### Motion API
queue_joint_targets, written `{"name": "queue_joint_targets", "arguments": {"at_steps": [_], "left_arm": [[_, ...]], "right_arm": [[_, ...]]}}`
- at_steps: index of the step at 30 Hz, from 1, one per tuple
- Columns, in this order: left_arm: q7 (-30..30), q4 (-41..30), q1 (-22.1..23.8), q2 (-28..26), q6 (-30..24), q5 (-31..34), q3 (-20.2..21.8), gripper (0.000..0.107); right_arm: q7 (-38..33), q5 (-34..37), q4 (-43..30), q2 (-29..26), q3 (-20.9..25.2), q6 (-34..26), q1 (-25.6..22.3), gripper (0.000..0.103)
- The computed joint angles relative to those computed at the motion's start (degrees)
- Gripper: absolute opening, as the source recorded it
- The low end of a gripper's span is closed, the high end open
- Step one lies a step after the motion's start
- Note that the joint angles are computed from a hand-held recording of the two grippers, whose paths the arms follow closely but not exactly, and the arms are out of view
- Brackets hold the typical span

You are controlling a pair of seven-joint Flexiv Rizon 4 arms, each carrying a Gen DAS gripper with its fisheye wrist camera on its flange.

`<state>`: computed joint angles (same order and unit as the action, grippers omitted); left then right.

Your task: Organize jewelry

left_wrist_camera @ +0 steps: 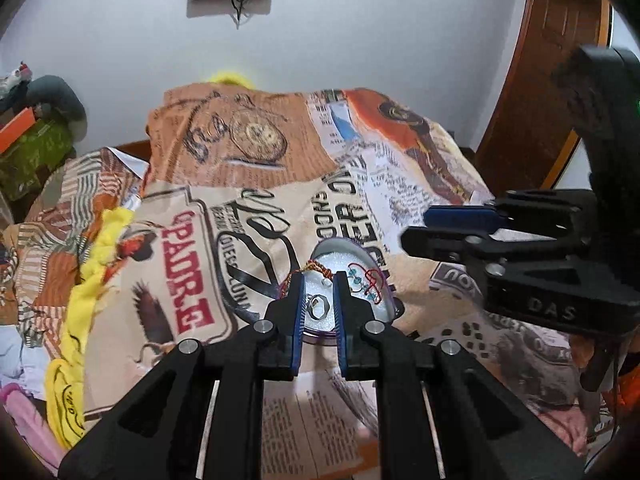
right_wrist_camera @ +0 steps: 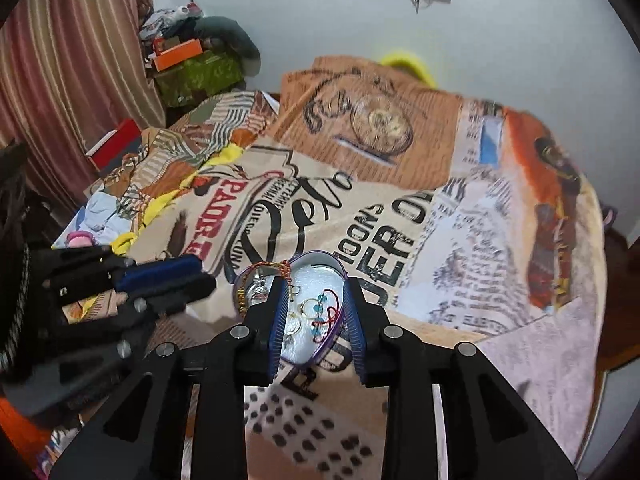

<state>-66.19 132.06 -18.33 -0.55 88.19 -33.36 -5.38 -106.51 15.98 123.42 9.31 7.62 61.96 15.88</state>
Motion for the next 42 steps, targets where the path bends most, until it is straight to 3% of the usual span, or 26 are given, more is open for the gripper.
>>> {"name": "queue_joint_targets", "arguments": {"at_steps": [7, 11, 15, 17, 22, 24, 26, 28, 32, 34, 37, 42], "left_arm": [[-4.5, 2.2, -2.1, 8.6, 1.1, 4.4, 2.3, 0.012], [-11.3, 3.0, -0.1, 14.4, 2.6, 12.7, 1.0, 0.013], [-19.2, 4.5, 4.5, 21.6, 5.2, 21.0, -2.7, 0.030], [-22.6, 5.6, 6.5, 25.2, 7.3, 23.9, -4.5, 0.032], [-28.9, 8.0, 9.0, 32.0, 10.1, 28.2, -6.6, 0.041], [-31.0, 9.0, 10.7, 34.0, 10.9, 29.6, -8.0, 0.055], [-33.4, 9.9, 13.2, 36.2, 10.7, 30.9, -10.0, 0.067], [-35.4, 10.6, 15.1, 38.1, 9.6, 31.8, -11.5, 0.082], [-40.0, 11.7, 18.5, 40.4, 9.1, 33.8, -13.3, 0.093], [-41.3, 12.1, 18.4, 41.7, 8.1, 34.5, -13.0, 0.094], [-42.2, 12.0, 17.3, 41.4, 7.9, 35.2, -11.8, 0.095], [-43.3, 12.2, 17.3, 42.5, 6.9, 36.3, -11.4, 0.095]], "right_arm": [[1.9, -1.5, 5.4, 10.9, 0.4, 4.2, 1.0, 0.026], [2.5, -1.1, 8.1, 18.4, -0.2, 7.9, 2.4, 0.026], [5.1, -2.2, 11.2, 25.7, -0.1, 13.4, 3.3, 0.026], [6.7, -3.0, 12.7, 28.5, 0.2, 16.0, 3.4, 0.026], [12.2, -4.9, 16.5, 34.6, 2.6, 22.5, 2.0, 0.045], [14.2, -5.8, 17.9, 36.1, 3.6, 24.5, 1.3, 0.049], [16.6, -6.9, 19.3, 36.4, 5.1, 26.8, -0.3, 0.062], [19.1, -8.3, 20.5, 35.4, 7.6, 30.5, -3.8, 0.083], [24.2, -11.4, 21.7, 34.3, 12.4, 35.3, -11.2, 0.100], [25.9, -12.9, 21.8, 33.8, 13.5, 36.5, -13.3, 0.103], [27.1, -15.5, 22.1, 34.2, 12.5, 35.8, -12.8, 0.103], [28.7, -18.3, 24.8, 37.7, 8.7, 34.1, -9.4, 0.103]]}}
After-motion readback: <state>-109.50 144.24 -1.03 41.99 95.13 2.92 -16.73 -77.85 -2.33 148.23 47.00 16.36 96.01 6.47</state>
